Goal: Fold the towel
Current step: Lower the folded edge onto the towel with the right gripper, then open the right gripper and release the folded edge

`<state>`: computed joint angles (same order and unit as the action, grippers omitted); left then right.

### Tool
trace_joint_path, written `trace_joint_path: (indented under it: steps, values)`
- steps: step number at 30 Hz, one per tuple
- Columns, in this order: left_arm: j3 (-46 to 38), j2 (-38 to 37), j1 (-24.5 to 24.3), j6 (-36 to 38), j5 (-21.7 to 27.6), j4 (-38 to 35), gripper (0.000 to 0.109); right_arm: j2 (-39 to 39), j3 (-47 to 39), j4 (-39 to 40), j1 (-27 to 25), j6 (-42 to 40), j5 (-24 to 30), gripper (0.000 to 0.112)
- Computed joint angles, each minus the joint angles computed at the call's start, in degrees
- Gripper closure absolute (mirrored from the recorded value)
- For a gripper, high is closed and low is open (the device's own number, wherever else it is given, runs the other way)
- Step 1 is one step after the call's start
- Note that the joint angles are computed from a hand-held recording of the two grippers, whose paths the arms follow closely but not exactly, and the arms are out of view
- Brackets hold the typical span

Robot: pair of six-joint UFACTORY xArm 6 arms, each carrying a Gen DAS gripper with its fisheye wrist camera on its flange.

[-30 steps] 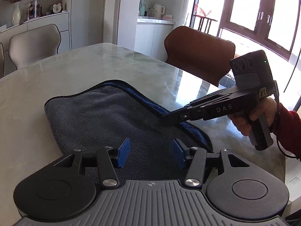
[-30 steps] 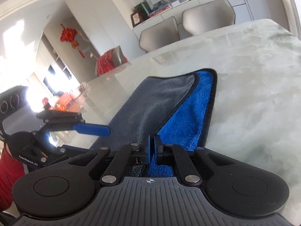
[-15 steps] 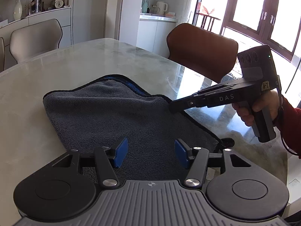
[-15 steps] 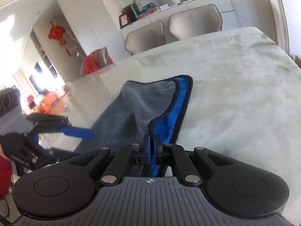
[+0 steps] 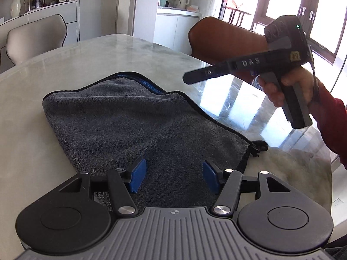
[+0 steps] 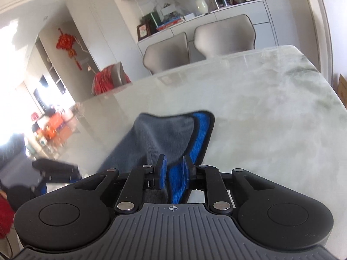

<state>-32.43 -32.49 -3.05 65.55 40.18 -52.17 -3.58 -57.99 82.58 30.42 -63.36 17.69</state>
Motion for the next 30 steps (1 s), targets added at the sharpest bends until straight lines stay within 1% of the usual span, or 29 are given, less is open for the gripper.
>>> trace_joint_path:
  steps: [3,6,10,13,18,19,20,22,24,26,28,30]
  values:
    - [0.2,-0.1,0.7,0.7,0.6,-1.2,0.043,5.6,-6.1,-2.7,-1.6,1.7,2.1,0.094]
    - [0.7,-0.4,0.8,1.3,0.5,-1.7,0.043,12.9,-13.4,-10.7,-2.1,7.5,2.7,0.094]
    - [1.1,-0.6,1.7,2.4,1.3,-3.2,0.043,19.5,-19.7,-20.5,-2.2,14.5,2.9,0.094]
    - [1.1,-0.6,2.7,3.0,2.4,-4.6,0.042,21.4,-21.8,-19.2,-2.5,12.6,3.6,0.094]
    - [0.7,-0.3,3.6,3.6,3.7,-5.6,0.041,21.6,-22.4,-15.9,-3.2,9.6,7.0,0.094]
    - [0.7,-0.3,3.6,3.6,3.8,-5.5,0.041,21.3,-22.1,-15.6,-3.0,8.3,6.7,0.095]
    - [0.7,-0.2,3.5,3.7,3.7,-5.6,0.04,21.2,-21.8,-15.6,-2.7,7.4,6.0,0.1]
    - [0.7,-0.3,3.5,3.8,3.9,-5.7,0.038,20.9,-21.3,-14.6,-2.1,4.7,3.7,0.103]
    - [0.7,-0.3,3.4,3.8,4.0,-5.9,0.037,20.6,-21.0,-13.0,-1.5,1.7,1.4,0.103]
    - [0.8,-0.4,3.2,3.8,3.9,-6.1,0.037,20.7,-21.5,-12.1,-1.2,1.0,-1.1,0.103]
    - [1.0,-0.6,3.0,3.8,3.7,-6.1,0.037,21.1,-22.4,-12.7,-1.6,2.0,-1.5,0.103]
    - [1.1,-0.7,2.8,3.7,3.6,-6.1,0.037,22.1,-23.0,-18.6,-1.6,6.7,-2.1,0.103]
